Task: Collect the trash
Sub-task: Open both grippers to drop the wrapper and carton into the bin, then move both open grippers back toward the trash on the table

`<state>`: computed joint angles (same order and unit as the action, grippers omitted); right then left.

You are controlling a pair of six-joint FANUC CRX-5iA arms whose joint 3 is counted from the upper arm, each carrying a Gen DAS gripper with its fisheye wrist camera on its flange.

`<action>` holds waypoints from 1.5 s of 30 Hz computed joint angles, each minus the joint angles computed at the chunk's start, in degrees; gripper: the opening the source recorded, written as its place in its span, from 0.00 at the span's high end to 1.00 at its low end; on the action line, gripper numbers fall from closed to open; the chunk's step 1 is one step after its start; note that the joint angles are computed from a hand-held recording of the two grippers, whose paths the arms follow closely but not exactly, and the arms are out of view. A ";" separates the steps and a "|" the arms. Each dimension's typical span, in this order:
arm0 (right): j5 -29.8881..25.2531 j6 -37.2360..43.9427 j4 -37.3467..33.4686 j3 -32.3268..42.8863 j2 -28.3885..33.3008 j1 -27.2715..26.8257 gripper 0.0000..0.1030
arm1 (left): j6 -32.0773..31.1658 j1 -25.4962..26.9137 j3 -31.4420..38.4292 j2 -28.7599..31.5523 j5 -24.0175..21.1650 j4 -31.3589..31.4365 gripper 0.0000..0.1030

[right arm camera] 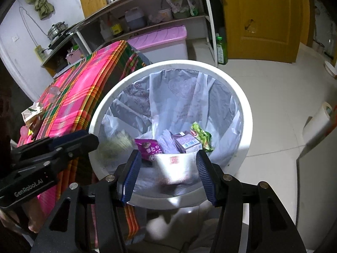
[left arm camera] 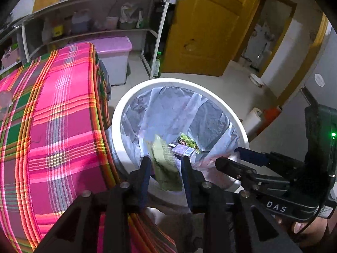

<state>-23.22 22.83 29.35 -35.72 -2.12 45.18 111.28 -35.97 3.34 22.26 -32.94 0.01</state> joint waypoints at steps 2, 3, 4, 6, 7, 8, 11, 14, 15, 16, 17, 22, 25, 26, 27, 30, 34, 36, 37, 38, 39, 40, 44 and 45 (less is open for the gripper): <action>0.19 -1.15 1.18 -0.49 -0.44 -0.08 0.46 | -0.04 0.04 0.05 0.10 -0.05 0.13 0.71; 0.29 -1.67 1.71 -0.66 -0.60 -0.16 0.46 | -0.03 0.00 0.07 0.08 -0.06 0.16 0.71; 0.44 -2.63 2.61 -1.07 -1.00 -0.23 0.46 | -0.17 0.01 -0.05 0.02 0.10 0.31 0.71; 0.58 -3.98 3.94 -1.59 -1.56 -0.35 0.46 | -0.31 0.01 -0.27 -0.19 0.24 0.57 0.71; 0.61 -4.61 4.63 -1.83 -1.88 -0.32 0.46 | -0.31 0.02 -0.56 -0.45 0.54 0.65 0.71; 0.66 -5.49 5.65 -2.24 -2.42 -0.23 0.46 | 0.10 -0.08 -0.40 -0.37 0.55 0.28 0.71; 1.42 -8.02 8.72 -3.38 -3.63 -0.13 0.46 | 1.14 -0.25 -1.15 -1.35 1.38 -0.35 0.71; 2.09 -10.18 11.75 -4.44 -5.14 0.35 0.46 | 3.91 -0.71 -1.96 -3.03 1.90 -2.89 0.71; 2.23 -10.80 12.65 -4.77 -5.63 0.57 0.46 | 4.75 -0.87 -2.22 -3.59 2.01 -3.68 0.71; 2.44 -11.41 13.51 -5.16 -6.08 0.76 0.46 | 5.65 -1.04 -2.46 -4.16 2.12 -4.52 0.71; 2.60 -12.19 14.72 -5.51 -6.67 1.11 0.46 | 6.92 -1.28 -2.75 -4.91 2.13 -5.75 0.71; 3.08 -15.05 19.20 -6.39 -8.14 2.35 0.46 | 12.53 -2.27 -4.50 -8.54 2.22 -11.03 0.71; 3.31 -17.24 22.20 -6.99 -9.07 3.12 0.46 | 15.96 -2.89 -5.49 -10.71 1.94 -14.23 0.71; 3.28 -17.93 23.14 -7.11 -9.34 3.43 0.46 | 17.08 -3.08 -5.89 -11.52 1.87 -15.27 0.71; 3.13 -18.72 24.13 -7.23 -9.59 3.77 0.46 | 18.16 -3.27 -6.36 -12.38 1.87 -16.32 0.71; 3.01 -20.38 26.42 -7.25 -9.92 4.57 0.46 | 21.02 -3.89 -7.34 -14.47 1.54 -19.18 0.71; 2.92 -21.86 28.93 -7.09 -10.02 5.70 0.46 | 25.07 -4.77 -8.63 -17.29 0.72 -23.20 0.71; 2.93 -22.05 29.77 -6.89 -9.96 6.26 0.46 | 26.62 -4.99 -9.35 -18.52 0.27 -24.70 0.71; 2.93 -21.93 30.00 -6.75 -9.91 6.52 0.46 | 27.30 -5.20 -9.34 -18.82 -0.13 -25.33 0.71; 2.86 -21.70 30.18 -6.51 -9.76 6.89 0.46 | 28.35 -5.44 -9.65 -19.49 -0.55 -26.32 0.71; 2.61 -21.18 29.95 -6.19 -9.60 7.28 0.46 | 29.10 -5.63 -9.95 -20.01 -0.85 -27.10 0.71; 2.51 -20.74 29.77 -5.91 -9.38 7.59 0.46 | 29.76 -5.86 -10.04 -20.34 -1.22 -27.78 0.71; 2.74 -19.75 29.92 -5.06 -8.70 8.91 0.46 | 32.28 -6.41 -11.08 -22.12 -2.48 -30.31 0.71; 2.70 -19.45 29.89 -4.82 -8.49 9.15 0.46 | 33.07 -6.64 -11.24 -22.44 -2.89 -31.06 0.71</action>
<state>-20.52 3.38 59.24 -40.54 -10.61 54.33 144.35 -42.60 -7.90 -0.19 -35.83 -31.05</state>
